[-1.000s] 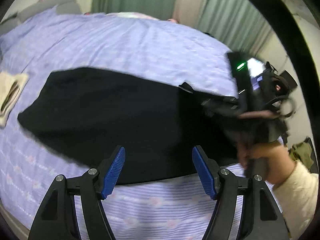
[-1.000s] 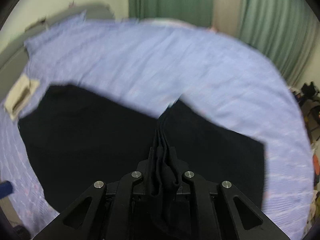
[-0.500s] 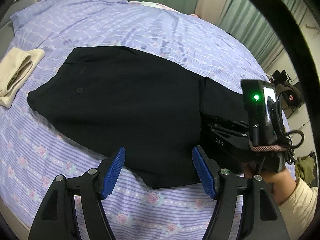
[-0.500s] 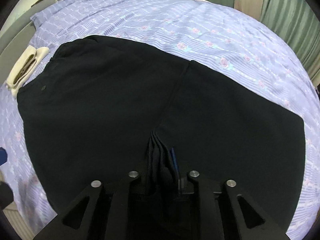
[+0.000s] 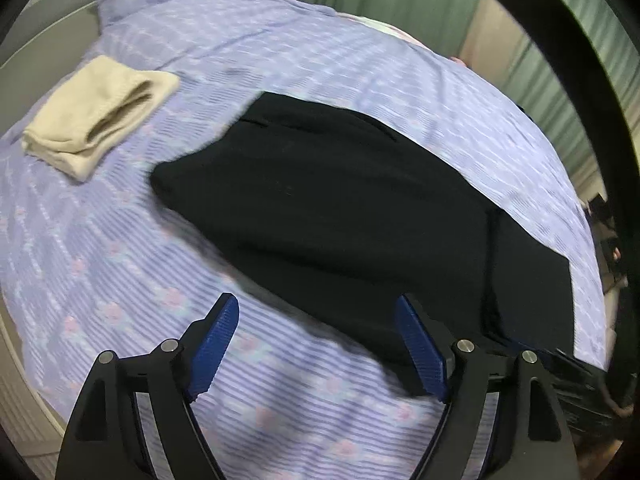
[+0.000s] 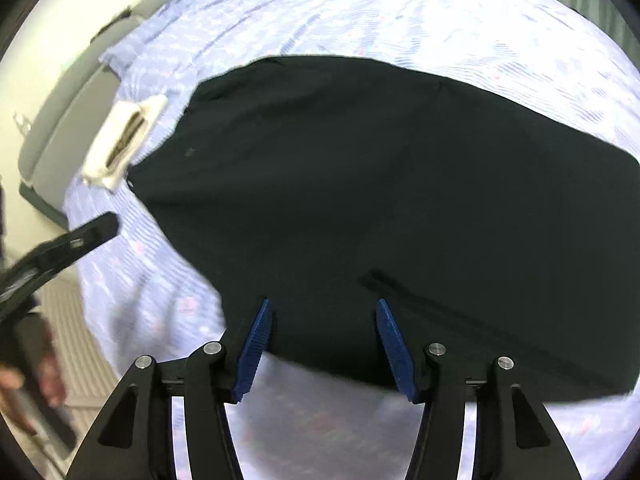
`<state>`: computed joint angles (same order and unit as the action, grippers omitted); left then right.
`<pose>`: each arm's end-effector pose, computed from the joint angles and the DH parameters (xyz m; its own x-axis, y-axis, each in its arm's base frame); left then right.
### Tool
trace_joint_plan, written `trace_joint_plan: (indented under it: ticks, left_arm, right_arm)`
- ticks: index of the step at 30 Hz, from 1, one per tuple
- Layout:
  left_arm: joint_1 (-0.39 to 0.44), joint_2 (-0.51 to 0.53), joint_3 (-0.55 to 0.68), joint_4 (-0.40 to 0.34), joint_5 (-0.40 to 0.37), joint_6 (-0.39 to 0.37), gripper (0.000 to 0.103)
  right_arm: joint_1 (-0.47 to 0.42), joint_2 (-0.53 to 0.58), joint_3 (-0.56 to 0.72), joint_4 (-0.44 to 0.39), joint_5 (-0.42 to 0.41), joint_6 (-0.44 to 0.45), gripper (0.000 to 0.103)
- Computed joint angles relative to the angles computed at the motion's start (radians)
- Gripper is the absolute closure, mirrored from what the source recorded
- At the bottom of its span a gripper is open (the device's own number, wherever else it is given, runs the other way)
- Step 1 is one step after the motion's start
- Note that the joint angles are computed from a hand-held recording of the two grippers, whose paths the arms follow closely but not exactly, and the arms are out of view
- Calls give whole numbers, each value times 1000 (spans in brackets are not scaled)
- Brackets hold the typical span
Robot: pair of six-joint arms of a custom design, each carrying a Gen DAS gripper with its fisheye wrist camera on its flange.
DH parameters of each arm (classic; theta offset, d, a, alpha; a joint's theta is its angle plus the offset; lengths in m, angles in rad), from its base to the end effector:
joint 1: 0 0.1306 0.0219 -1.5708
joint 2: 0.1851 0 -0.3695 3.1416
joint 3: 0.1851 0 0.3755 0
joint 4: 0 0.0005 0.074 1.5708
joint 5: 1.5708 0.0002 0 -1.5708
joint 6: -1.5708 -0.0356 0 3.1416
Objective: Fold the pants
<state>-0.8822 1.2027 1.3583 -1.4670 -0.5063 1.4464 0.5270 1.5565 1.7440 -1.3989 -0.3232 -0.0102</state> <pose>0.2369 -0.2614 0.4505 -0.6678 -0.5541 -0.4969 -0.5355 0.8214 -0.1964 0.4192 0.2565 0.4638 -0.8149 -0.4630 -0.3487 -0.5652 0.7682 0.3009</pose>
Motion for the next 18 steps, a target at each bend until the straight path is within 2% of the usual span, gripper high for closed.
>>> trace_joint_plan:
  ticks: [1,3,5,8,12,15,18]
  left_arm:
    - [4,-26,-24,-1,-4,2,21]
    - [36,-86,-90,44,-11,-15,18]
    - [99,-155,-173,136,15,-48,17]
    - [220,-230,-288,281,101,-103,17]
    - [367,-306,-441,464,257,-140,17]
    - [424,-311,-482,522,316,-177,18]
    - [498,-305,-515,615,361,-247,18]
  right_arm:
    - [12,-16,1,6,20,-28,46]
    - [34,-27,15,18,69,-66,41]
    - [69,-20,39,54,150,-120,36]
    - [109,26,89,84,244,-199,30]
    - [139,141,214,39,247,-279,30]
    - [179,231,313,10,287,-313,30]
    - [197,263,352,-15,309,-320,30]
